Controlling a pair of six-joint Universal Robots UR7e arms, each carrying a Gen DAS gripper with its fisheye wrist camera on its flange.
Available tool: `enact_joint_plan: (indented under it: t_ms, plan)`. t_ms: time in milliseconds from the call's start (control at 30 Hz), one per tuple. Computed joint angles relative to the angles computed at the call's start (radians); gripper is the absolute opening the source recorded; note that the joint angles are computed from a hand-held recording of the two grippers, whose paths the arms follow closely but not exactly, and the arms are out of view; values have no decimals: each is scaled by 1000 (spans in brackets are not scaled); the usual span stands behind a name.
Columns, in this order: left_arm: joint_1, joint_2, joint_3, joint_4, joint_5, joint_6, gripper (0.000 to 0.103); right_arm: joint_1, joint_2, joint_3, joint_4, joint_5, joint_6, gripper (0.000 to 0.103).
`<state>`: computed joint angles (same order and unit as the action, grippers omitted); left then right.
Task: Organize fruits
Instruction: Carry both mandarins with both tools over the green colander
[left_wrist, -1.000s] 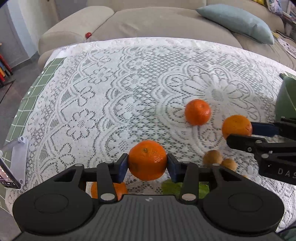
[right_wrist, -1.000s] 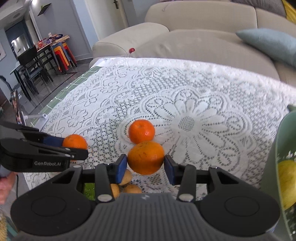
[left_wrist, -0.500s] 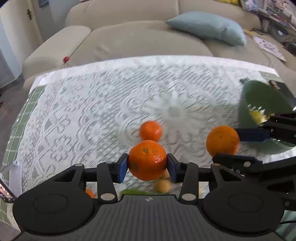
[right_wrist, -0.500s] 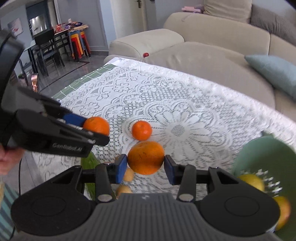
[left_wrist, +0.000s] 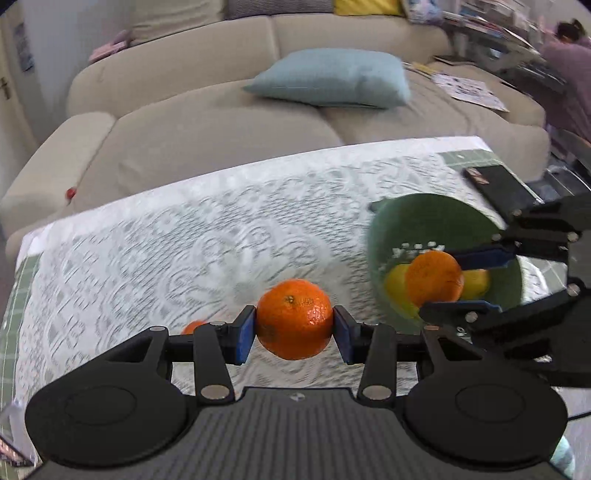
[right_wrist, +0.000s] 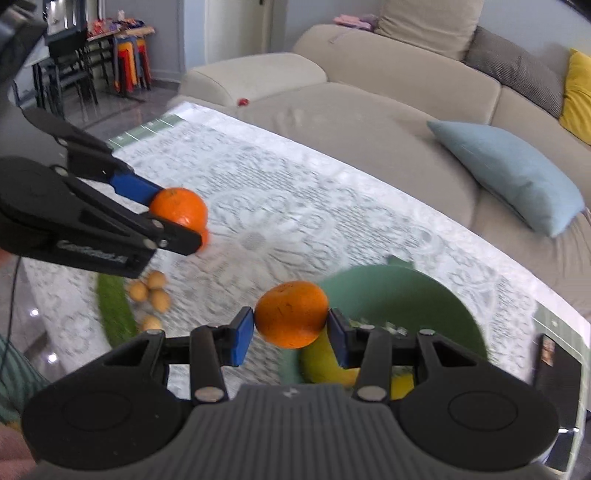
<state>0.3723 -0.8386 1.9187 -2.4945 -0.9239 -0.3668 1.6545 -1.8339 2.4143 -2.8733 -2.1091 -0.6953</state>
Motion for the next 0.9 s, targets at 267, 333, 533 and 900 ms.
enact_joint_plan:
  t_ms: [267, 333, 533, 900]
  plan:
    - [-2, 111, -117, 19, -109, 90, 50, -81, -70, -45, 173, -37, -16, 41]
    - [-1, 137, -142, 22, -132, 109, 50, -100, -81, -52, 203, -41, -15, 41]
    - [13, 216, -215, 34, -173, 145, 49, -149, -80, -59, 174, -40, -57, 41]
    - [50, 322, -354, 140, -174, 185, 49, -213, 36, -104, 64, -41, -171, 41]
